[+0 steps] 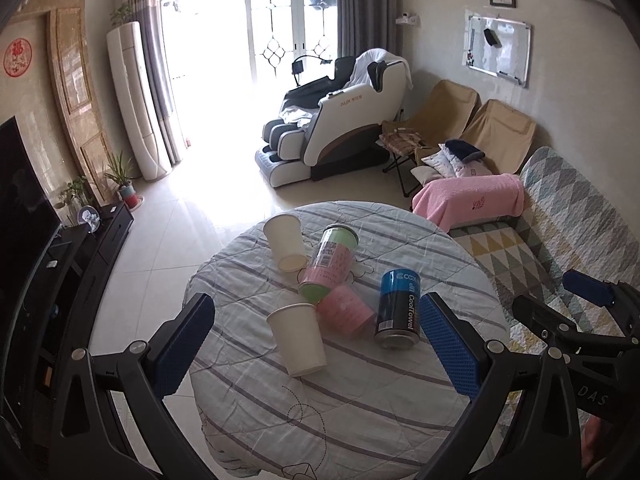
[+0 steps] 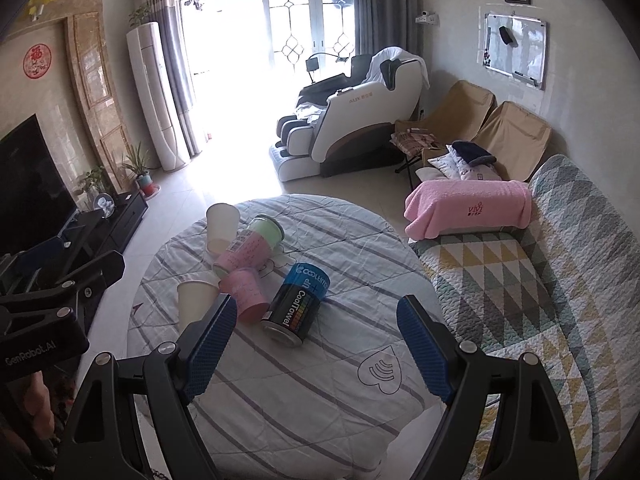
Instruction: Flip cup upright
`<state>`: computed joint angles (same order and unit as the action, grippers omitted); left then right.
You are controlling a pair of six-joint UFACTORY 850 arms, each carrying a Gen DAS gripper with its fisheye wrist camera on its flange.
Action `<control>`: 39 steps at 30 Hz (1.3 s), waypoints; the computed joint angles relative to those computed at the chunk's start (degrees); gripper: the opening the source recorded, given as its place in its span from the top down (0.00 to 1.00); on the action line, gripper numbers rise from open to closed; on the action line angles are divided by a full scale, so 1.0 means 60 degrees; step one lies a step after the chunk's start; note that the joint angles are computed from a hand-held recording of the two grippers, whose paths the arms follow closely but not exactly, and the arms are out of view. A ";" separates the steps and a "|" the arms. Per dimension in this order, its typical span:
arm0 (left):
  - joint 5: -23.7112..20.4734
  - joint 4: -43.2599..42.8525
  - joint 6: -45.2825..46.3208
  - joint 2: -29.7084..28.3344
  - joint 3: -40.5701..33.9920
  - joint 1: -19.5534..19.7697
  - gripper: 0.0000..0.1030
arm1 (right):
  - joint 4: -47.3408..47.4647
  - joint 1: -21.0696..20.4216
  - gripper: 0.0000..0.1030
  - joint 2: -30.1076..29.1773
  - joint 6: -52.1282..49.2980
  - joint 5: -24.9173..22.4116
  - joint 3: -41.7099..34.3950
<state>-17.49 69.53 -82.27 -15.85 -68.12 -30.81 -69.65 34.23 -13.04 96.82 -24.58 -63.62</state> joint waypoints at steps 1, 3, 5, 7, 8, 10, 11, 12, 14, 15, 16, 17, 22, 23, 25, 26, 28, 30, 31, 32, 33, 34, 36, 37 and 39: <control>-0.0015 -0.0384 0.0389 -0.0056 -0.0081 0.0030 0.00 | 0.0329 -0.0067 0.19 -0.0079 -0.0288 0.0129 -0.0086; -0.0011 -0.0772 0.0782 -0.0151 -0.0221 0.0094 0.00 | 0.1043 -0.0209 0.19 -0.0235 -0.0922 0.0418 -0.0270; 0.0041 -0.1519 0.1541 -0.0290 -0.0401 0.0206 0.00 | 0.1384 -0.0296 0.19 -0.0427 -0.1216 0.0570 -0.0462; 0.0093 -0.2463 0.2546 -0.0477 -0.0606 0.0339 0.00 | 0.1940 -0.0378 0.19 -0.0670 -0.1724 0.0672 -0.0707; 0.0102 -0.2878 0.3016 -0.0583 -0.0717 0.0408 0.00 | 0.2240 -0.0410 0.19 -0.0787 -0.1971 0.0687 -0.0829; 0.0192 -0.3608 0.3895 -0.0813 -0.0948 0.0573 0.00 | 0.2990 -0.0485 0.19 -0.1059 -0.2636 0.0700 -0.1119; 0.0234 -0.4028 0.4386 -0.0955 -0.1097 0.0656 0.00 | 0.3319 -0.0504 0.19 -0.1208 -0.2929 0.0668 -0.1305; 0.0223 -0.4692 0.5116 -0.1126 -0.1292 0.0754 0.00 | 0.3462 -0.0521 0.19 -0.1372 -0.3049 0.0599 -0.1495; 0.0195 -0.6286 0.6815 -0.1459 -0.1698 0.0978 0.00 | 0.4088 -0.0562 0.19 -0.1713 -0.3573 0.0426 -0.1950; 0.0230 -0.6954 0.7536 -0.1609 -0.1870 0.1092 0.00 | 0.4279 -0.0590 0.19 -0.1867 -0.3718 0.0378 -0.2146; 0.0186 -0.7496 0.8135 -0.1783 -0.2076 0.1190 0.00 | 0.4433 -0.0614 0.19 -0.2028 -0.3843 0.0310 -0.2363; 0.0093 -0.7970 0.8651 -0.1984 -0.2310 0.1275 0.00 | 0.4654 -0.0643 0.19 -0.2223 -0.4065 0.0202 -0.2616; -0.0591 -1.0752 1.1562 -0.3027 -0.3623 0.1743 0.00 | 0.6575 -0.0958 0.19 -0.3277 -0.5685 -0.0200 -0.4006; -0.0823 -1.0830 1.1673 -0.3257 -0.3922 0.1791 0.00 | 0.6866 -0.1016 0.19 -0.3477 -0.5917 -0.0261 -0.4268; -0.1361 -1.1185 1.2028 -0.3741 -0.4573 0.1923 0.00 | 0.7588 -0.1142 0.19 -0.4014 -0.6585 -0.0486 -0.5036; -0.1623 -1.1516 1.2322 -0.3996 -0.4912 0.1993 0.00 | 0.7884 -0.1194 0.19 -0.4327 -0.6818 -0.0627 -0.5478; -0.2131 -1.1987 1.2735 -0.4455 -0.5550 0.2116 0.00 | 0.9121 -0.1377 0.19 -0.5048 -0.7865 -0.0899 -0.6483; -0.2573 -1.2169 1.2974 -0.4886 -0.6158 0.2199 0.00 | 1.0585 -0.1586 0.19 -0.5781 -0.8858 -0.1154 -0.7462; -0.2753 -1.2191 1.3055 -0.5062 -0.6409 0.2230 0.00 | 1.1293 -0.1684 0.19 -0.6164 -0.9273 -0.1338 -0.7952; -0.2847 -1.2166 1.3098 -0.5208 -0.6600 0.2243 0.00 | 1.1925 -0.1771 0.19 -0.6580 -0.9617 -0.1610 -0.8498; -0.2933 -1.2084 1.3094 -0.5339 -0.6776 0.2251 0.00 | 1.2404 -0.1833 0.19 -0.6973 -0.9855 -0.1886 -0.9008; -0.3058 -1.1979 1.3073 -0.5485 -0.6975 0.2256 0.00 | 1.2734 -0.1880 0.19 -0.7387 -0.9962 -0.2214 -0.9573; -0.3397 -1.2026 1.3181 -0.5815 -0.7439 0.2312 0.00 | 1.3296 -0.1957 0.19 -0.8076 -1.0122 -0.2724 -1.0488; -0.3596 -1.2101 1.3214 -0.5999 -0.7698 0.2354 0.00 | 1.3509 -0.1985 0.19 -0.8430 -1.0126 -0.3003 -1.0989; -0.4042 -1.2160 1.3224 -0.6416 -0.8289 0.2423 0.00 | 1.3635 -0.2014 0.19 -0.9202 -0.9969 -0.3721 -1.2185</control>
